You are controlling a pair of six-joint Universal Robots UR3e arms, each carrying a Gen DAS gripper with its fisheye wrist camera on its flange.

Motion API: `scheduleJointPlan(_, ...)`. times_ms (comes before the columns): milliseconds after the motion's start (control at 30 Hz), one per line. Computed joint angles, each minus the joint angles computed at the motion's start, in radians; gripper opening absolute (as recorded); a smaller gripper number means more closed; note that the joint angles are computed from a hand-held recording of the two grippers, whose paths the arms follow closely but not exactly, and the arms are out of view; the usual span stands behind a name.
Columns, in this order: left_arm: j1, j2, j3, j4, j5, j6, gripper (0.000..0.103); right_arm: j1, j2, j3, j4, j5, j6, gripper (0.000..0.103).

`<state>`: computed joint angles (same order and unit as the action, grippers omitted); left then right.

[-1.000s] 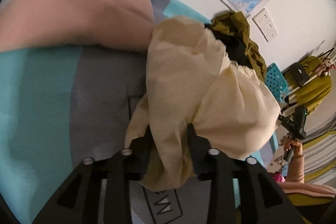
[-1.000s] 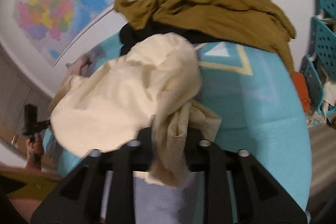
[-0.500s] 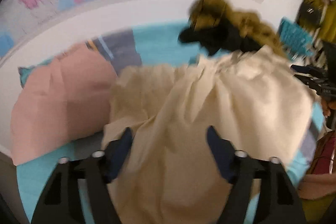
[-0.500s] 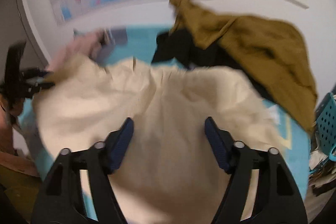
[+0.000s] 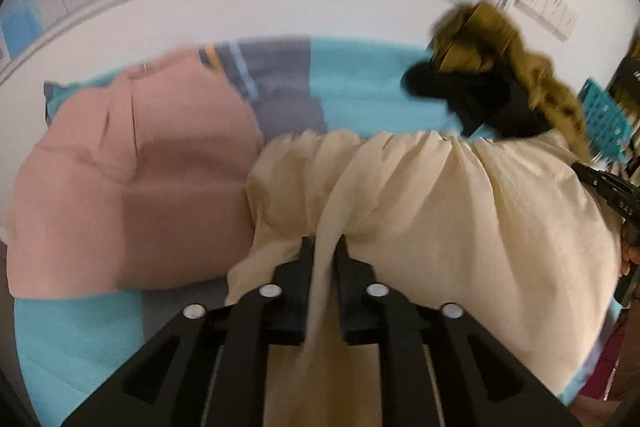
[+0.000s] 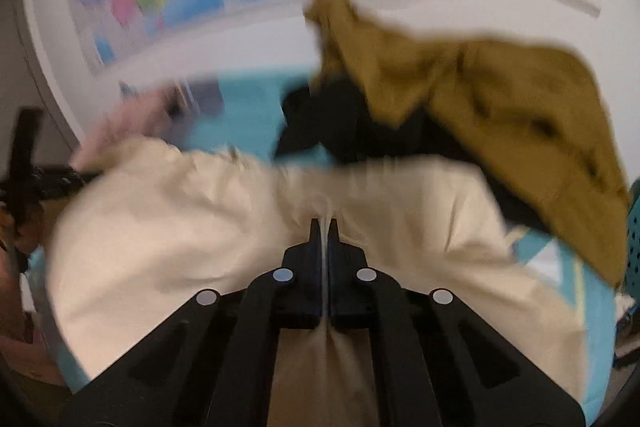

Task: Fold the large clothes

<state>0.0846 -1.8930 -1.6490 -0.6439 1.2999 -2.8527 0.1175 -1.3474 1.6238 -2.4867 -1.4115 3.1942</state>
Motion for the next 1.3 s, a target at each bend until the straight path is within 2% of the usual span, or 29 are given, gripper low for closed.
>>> scheduleJointPlan(67,-0.002,0.008,-0.031,0.033,0.007,0.021,0.020,0.000,0.008,0.006,0.020,-0.002,0.005,0.009)
scheduleJointPlan(133,0.020,0.036,-0.065,0.051,-0.020,0.022,0.042,-0.015,-0.029,0.045,0.005,0.011,0.028,0.028)
scheduleJointPlan(233,0.049,0.105,-0.148,0.116,-0.043,0.024,0.049,-0.063,-0.144,0.161,-0.070,0.063,0.037,0.043)
scheduleJointPlan(333,0.104,0.223,-0.271,0.149,-0.153,0.073,0.052,-0.161,-0.305,0.315,-0.128,0.179,0.030,0.043)
scheduleJointPlan(400,0.127,0.296,-0.356,0.186,-0.204,0.119,0.057,-0.231,-0.400,0.396,-0.103,0.248,0.008,0.043)
scheduleJointPlan(467,0.150,0.327,-0.412,0.189,-0.248,0.164,0.058,-0.277,-0.436,0.452,-0.083,0.242,-0.005,0.042)
scheduleJointPlan(500,0.152,0.310,-0.420,0.198,-0.236,0.155,0.058,-0.296,-0.440,0.474,-0.082,0.251,-0.007,0.040)
scheduleJointPlan(600,0.143,0.213,-0.414,0.266,-0.162,0.107,0.056,-0.361,-0.419,0.551,-0.126,0.273,-0.009,0.042)
scheduleJointPlan(633,0.162,0.188,-0.400,0.242,-0.187,0.100,0.057,-0.342,-0.393,0.552,-0.151,0.210,0.011,0.041)
scheduleJointPlan(700,0.187,0.181,-0.395,0.223,-0.227,0.092,0.057,-0.363,-0.401,0.579,-0.166,0.231,0.039,0.041)
scheduleJointPlan(867,0.190,0.272,-0.471,0.289,-0.201,0.094,0.059,-0.372,-0.552,0.599,-0.131,0.248,0.055,0.043)
scheduleJointPlan(1000,0.214,0.434,-0.600,0.320,-0.278,0.152,0.064,-0.291,-0.627,0.568,-0.124,0.282,0.031,0.046)
scheduleJointPlan(1133,0.201,0.513,-0.663,0.274,-0.347,0.229,0.066,-0.174,-0.540,0.529,-0.163,0.285,0.018,0.047)
scheduleJointPlan(1167,0.183,0.506,-0.672,0.291,-0.339,0.233,0.066,-0.140,-0.497,0.518,-0.172,0.272,0.014,0.046)
scheduleJointPlan(1233,0.100,0.437,-0.659,0.347,-0.247,0.203,0.067,-0.079,-0.415,0.486,-0.172,0.197,0.018,0.045)
scheduleJointPlan(1300,0.069,0.370,-0.645,0.377,-0.207,0.184,0.067,-0.048,-0.362,0.488,-0.189,0.151,0.037,0.042)
